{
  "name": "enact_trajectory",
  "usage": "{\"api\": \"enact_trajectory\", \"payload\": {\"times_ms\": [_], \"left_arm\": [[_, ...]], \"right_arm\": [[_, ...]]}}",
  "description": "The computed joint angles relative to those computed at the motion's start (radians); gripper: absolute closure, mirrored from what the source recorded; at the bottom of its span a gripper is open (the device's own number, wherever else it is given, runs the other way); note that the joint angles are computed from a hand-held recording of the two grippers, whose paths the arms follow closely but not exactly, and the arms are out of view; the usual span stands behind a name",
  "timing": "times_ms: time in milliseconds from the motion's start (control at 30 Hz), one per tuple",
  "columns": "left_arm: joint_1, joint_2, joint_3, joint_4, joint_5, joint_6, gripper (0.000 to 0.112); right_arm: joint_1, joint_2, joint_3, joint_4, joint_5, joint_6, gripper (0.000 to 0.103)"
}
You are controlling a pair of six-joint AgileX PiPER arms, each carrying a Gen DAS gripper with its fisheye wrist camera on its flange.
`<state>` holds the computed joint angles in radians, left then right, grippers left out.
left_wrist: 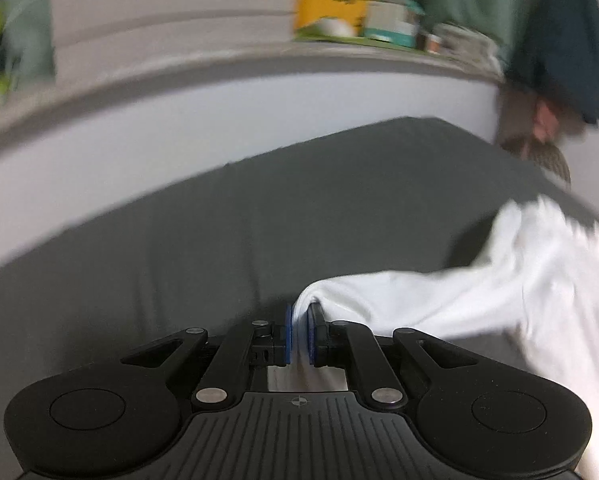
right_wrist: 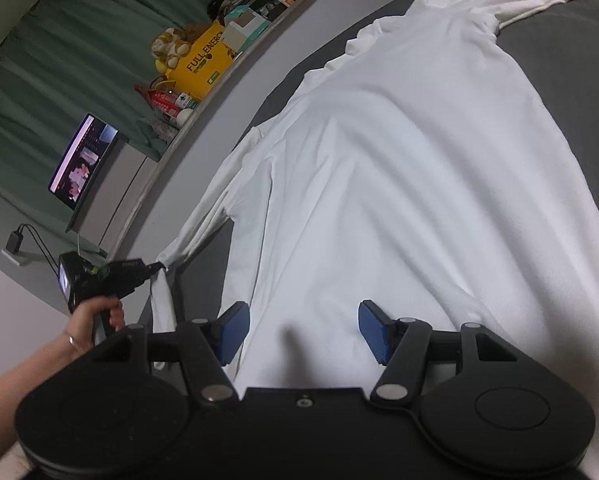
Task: Fold clothes
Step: 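Grasp the shirt sleeve cuff with the left gripper and pull it outward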
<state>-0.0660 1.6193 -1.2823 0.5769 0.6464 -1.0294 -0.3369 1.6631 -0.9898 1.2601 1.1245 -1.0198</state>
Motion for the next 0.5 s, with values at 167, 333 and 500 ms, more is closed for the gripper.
{"api": "enact_trajectory", "payload": {"times_ms": [167, 333, 500], "left_arm": [[0.134, 0.011, 0.029, -0.320, -0.094, 0.136, 0.096], [0.104, -0.077, 0.164, -0.103, -0.167, -0.011, 0.028], [0.081, -0.241, 0.363, -0.078, -0.344, 0.046, 0.028]], "right_arm": [[-0.005, 0.011, -0.010, 0.002, 0.010, -0.001, 0.043], [-0.007, 0.013, -0.009, 0.004, 0.013, -0.004, 0.043], [-0.006, 0.010, -0.011, 0.001, 0.012, 0.010, 0.043]]}}
